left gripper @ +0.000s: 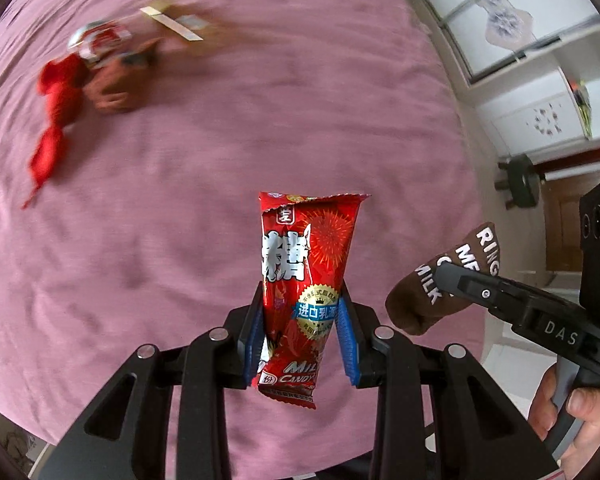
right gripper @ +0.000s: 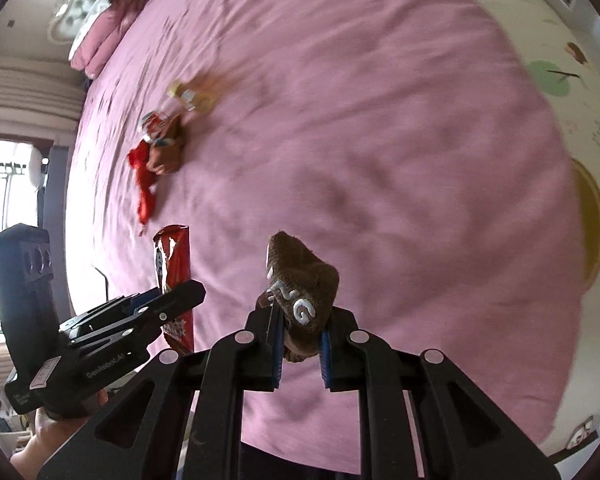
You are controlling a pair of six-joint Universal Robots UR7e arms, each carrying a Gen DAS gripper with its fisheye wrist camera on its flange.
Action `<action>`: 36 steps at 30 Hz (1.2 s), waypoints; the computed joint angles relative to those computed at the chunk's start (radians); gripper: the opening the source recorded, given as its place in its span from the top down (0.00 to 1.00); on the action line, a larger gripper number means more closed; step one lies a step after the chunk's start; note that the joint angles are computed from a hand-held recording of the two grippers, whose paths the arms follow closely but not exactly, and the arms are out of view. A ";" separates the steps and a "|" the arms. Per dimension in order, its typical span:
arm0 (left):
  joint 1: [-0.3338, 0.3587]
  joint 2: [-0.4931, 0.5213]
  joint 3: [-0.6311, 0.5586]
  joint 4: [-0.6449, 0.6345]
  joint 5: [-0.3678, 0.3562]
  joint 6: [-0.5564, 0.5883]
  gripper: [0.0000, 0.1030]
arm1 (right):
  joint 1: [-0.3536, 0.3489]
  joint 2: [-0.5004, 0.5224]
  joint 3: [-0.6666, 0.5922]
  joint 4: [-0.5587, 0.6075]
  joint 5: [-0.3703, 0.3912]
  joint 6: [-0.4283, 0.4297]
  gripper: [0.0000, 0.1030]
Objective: Collect trash
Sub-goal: 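Carry the candy wrapper and brown pouch to the yellow bin and release both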
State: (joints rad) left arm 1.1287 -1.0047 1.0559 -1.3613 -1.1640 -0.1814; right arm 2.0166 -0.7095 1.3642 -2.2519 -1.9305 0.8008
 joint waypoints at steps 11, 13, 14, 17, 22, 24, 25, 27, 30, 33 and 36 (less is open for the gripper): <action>-0.136 0.021 0.171 -0.109 -0.070 0.000 0.69 | -0.050 -0.300 0.321 -0.093 -0.072 0.044 0.86; -0.161 0.042 0.179 -0.122 -0.086 0.001 0.69 | -0.061 -0.348 0.365 -0.103 -0.086 0.048 0.86; -0.168 0.049 0.182 -0.126 -0.093 0.001 0.69 | -0.067 -0.377 0.390 -0.109 -0.094 0.053 0.86; -0.199 0.088 0.182 -0.146 -0.109 0.010 0.69 | -0.083 -0.436 0.440 -0.120 -0.114 0.066 0.86; -0.245 0.153 0.162 -0.160 -0.130 0.035 0.69 | -0.117 -0.548 0.540 -0.152 -0.143 0.098 0.86; -0.259 0.178 0.151 -0.159 -0.140 0.050 0.69 | -0.128 -0.584 0.568 -0.158 -0.155 0.106 0.86; -0.265 0.185 0.152 -0.159 -0.143 0.056 0.69 | -0.133 -0.603 0.585 -0.166 -0.162 0.114 0.86; -0.279 0.207 0.143 -0.158 -0.147 0.071 0.69 | -0.145 -0.636 0.613 -0.180 -0.173 0.131 0.86; -0.295 0.242 0.124 -0.154 -0.156 0.093 0.69 | -0.161 -0.681 0.648 -0.192 -0.193 0.151 0.86; -0.311 0.278 0.103 -0.145 -0.166 0.119 0.69 | -0.173 -0.714 0.667 -0.190 -0.214 0.155 0.86; -0.325 0.303 0.091 -0.142 -0.175 0.154 0.68 | -0.186 -0.743 0.684 -0.195 -0.227 0.156 0.86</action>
